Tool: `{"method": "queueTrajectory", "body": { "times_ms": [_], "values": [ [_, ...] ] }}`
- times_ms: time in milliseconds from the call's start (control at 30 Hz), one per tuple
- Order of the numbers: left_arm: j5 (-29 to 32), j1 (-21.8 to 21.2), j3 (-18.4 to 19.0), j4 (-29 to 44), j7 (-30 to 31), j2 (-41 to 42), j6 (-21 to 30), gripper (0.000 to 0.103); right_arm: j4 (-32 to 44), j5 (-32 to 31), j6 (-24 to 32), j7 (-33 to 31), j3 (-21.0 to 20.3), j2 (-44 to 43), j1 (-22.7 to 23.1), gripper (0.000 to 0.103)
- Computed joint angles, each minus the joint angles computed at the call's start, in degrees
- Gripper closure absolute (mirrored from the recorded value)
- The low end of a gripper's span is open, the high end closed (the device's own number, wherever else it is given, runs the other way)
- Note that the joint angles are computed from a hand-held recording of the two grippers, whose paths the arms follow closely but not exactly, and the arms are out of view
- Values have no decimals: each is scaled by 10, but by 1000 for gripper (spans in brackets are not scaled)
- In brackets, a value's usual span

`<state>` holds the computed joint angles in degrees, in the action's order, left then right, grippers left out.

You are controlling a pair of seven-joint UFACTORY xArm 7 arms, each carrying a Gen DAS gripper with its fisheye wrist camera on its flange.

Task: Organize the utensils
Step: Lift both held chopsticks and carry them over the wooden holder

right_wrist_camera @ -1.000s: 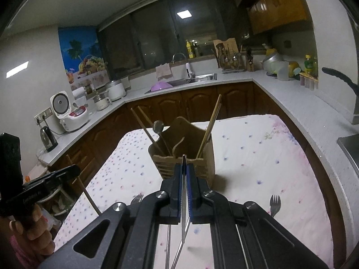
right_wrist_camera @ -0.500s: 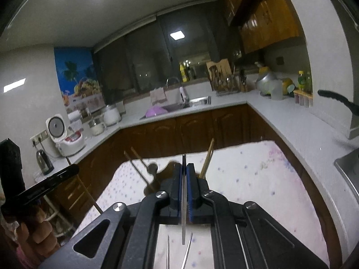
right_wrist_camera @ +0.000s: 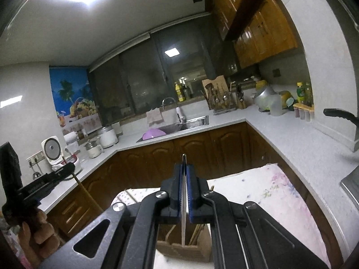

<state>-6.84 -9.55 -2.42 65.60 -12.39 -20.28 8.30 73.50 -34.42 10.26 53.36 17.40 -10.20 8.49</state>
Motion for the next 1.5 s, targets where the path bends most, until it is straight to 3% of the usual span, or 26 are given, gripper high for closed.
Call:
{"method": "queueTrajectory", "body": {
  "times_ms": [133,333,533,700,867,1100,1167,1300,1500],
  "values": [
    [23,30,-20,13,-31,25,-20,99,12,-42,-3,41,8,15,-15,99],
    [69,69,-49,14,-92,53,-36,99,16,-70,-7,69,-8,32,-3,99],
    [71,52,-39,-6,-105,69,-57,99,11,-80,-9,85,-26,45,13,99],
    [121,93,-76,-20,-159,79,-65,99,-2,-79,-16,92,-39,52,23,99],
    [145,92,-76,-37,-184,85,-65,99,-10,-75,-20,96,-46,62,32,99],
    [155,76,-66,-52,-185,89,-52,99,-18,3,-20,34,-65,83,59,99],
    [187,100,-86,-56,-210,86,-54,98,-20,23,-18,17,-69,88,66,99],
    [192,90,-79,-55,-206,85,-51,98,-25,69,-14,-22,-76,93,77,99],
    [195,83,-71,-49,-200,86,-36,98,-22,90,-8,-46,-81,96,83,99]
  ]
}}
